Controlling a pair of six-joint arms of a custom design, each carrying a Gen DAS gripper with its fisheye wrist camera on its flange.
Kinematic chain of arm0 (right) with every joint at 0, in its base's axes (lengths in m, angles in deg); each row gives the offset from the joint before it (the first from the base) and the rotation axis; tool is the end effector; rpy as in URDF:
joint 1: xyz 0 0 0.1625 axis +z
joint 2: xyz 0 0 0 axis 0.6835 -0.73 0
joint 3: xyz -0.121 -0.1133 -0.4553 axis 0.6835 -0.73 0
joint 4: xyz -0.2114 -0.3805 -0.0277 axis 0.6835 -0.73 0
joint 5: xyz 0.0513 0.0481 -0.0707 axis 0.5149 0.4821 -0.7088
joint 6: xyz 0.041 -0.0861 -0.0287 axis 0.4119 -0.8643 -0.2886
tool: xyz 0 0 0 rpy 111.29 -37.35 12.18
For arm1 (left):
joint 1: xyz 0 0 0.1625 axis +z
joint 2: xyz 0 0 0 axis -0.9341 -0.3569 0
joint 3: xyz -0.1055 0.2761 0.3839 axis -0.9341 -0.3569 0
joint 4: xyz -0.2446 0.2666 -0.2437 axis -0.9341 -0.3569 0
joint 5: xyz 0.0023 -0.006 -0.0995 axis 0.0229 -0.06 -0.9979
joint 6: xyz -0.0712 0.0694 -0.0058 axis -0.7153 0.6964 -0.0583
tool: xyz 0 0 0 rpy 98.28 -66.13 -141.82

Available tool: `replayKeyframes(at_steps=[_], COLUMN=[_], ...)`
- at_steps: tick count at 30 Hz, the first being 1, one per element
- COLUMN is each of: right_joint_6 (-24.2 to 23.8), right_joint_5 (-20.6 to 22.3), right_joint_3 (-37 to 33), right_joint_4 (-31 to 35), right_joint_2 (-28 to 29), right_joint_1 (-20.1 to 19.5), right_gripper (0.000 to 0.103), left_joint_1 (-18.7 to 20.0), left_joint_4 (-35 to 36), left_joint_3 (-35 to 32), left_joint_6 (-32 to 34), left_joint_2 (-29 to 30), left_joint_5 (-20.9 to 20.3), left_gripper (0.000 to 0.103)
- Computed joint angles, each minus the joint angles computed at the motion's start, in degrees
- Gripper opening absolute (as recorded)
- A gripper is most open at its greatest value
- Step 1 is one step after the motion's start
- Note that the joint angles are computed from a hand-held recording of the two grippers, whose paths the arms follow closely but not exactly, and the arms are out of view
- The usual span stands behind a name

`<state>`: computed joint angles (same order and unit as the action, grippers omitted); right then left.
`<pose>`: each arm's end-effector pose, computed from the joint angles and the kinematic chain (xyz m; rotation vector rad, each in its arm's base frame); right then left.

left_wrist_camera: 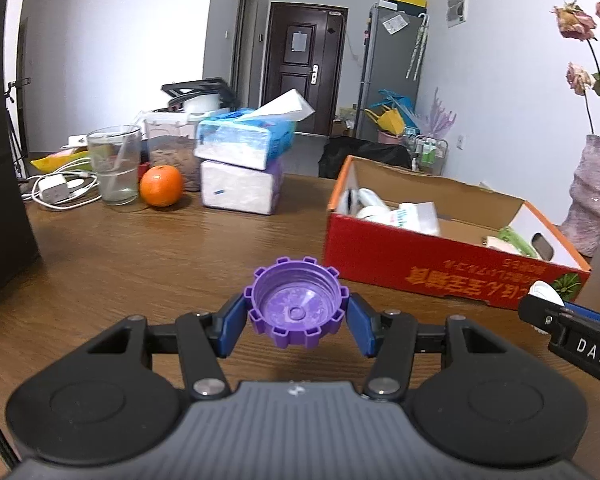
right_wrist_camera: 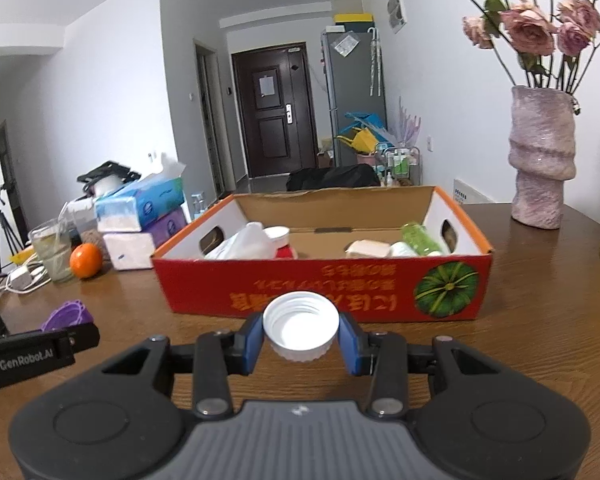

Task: Organize rigid objects
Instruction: 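Carry the purple cap and white cap over the red box with both tools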

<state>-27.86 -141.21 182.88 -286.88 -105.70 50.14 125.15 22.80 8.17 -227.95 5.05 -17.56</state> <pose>0.1202 -0.5641 0.1081 0.2366 -2.0490 1.3914 -0.1647 -0.6037 0.0810 0.6032 2.2384 -1.1901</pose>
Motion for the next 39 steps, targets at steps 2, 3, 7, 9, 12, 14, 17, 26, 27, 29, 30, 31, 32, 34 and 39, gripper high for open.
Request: replayKeyframes(at_steps=[2, 3, 7, 9, 12, 14, 17, 26, 27, 29, 30, 31, 32, 34, 39], right_joint_6=[0.0, 0.0, 0.0, -0.1, 0.0, -0.1, -0.4, -1.0, -1.1, -1.1, -1.1, -1.1, -1.2, -1.4, -1.8], right_joint_5=[0.4, 0.6, 1.6, 2.0, 2.6, 3.0, 3.6, 4.3, 4.4, 4.5, 4.6, 4.7, 4.7, 4.6, 4.7], right_joint_3=[0.3, 0.4, 0.9, 1.0, 1.0, 0.8, 0.3, -2.3, -2.7, -3.4, -3.8, -4.1, -4.6, -5.5, -7.8], right_joint_4=[-0.3, -0.4, -1.3, -1.7, -2.0, -2.0, -2.0, -1.0, -0.7, -0.3, 0.1, 0.4, 0.7, 1.2, 2.3], right_joint_2=[-0.6, -0.9, -2.1, -2.6, -3.4, -3.7, -4.2, -4.7, -4.7, -4.8, -4.9, -4.8, -4.8, -4.6, -4.1], right_joint_1=[-0.4, -0.6, -1.5, -1.9, -2.5, -2.8, -3.2, -4.4, -4.5, -4.8, -5.0, -5.1, -5.2, -5.4, -5.8], right_gripper=[0.039, 0.039, 0.039, 0.039, 0.039, 0.039, 0.039, 0.039, 0.039, 0.039, 0.039, 0.039, 0.039, 0.039, 0.039], left_joint_1=[-0.5, -0.8, -1.8, -2.3, -2.9, -3.2, -3.2, -2.8, -2.7, -2.4, -2.3, -2.2, -2.0, -1.8, -1.4], left_joint_4=[0.1, 0.2, 0.3, 0.3, -0.6, -0.9, -0.5, 0.6, 0.7, 1.1, 1.3, 1.6, 1.9, 2.7, 3.8], left_joint_3=[-0.5, -0.8, -2.3, -3.0, -3.8, -4.3, -5.5, -10.8, -11.4, -12.8, -13.5, -14.3, -15.0, -16.6, -20.0], left_joint_6=[-0.4, -0.6, -0.6, -0.6, 0.3, 0.6, 0.5, 0.6, 0.6, 0.5, 0.4, 0.4, 0.4, 0.2, 1.2], left_joint_2=[0.6, 0.9, 2.6, 3.4, 4.4, 4.8, 5.7, 9.0, 9.4, 10.1, 10.4, 10.8, 11.1, 11.9, 13.9], left_joint_5=[0.2, 0.4, 0.7, 0.9, 0.9, 1.2, 2.1, 3.3, 3.4, 3.8, 4.0, 4.1, 4.4, 4.8, 5.9], left_gripper=[0.056, 0.056, 0.056, 0.056, 0.056, 0.056, 0.056, 0.056, 0.056, 0.056, 0.056, 0.056, 0.056, 0.056, 0.056])
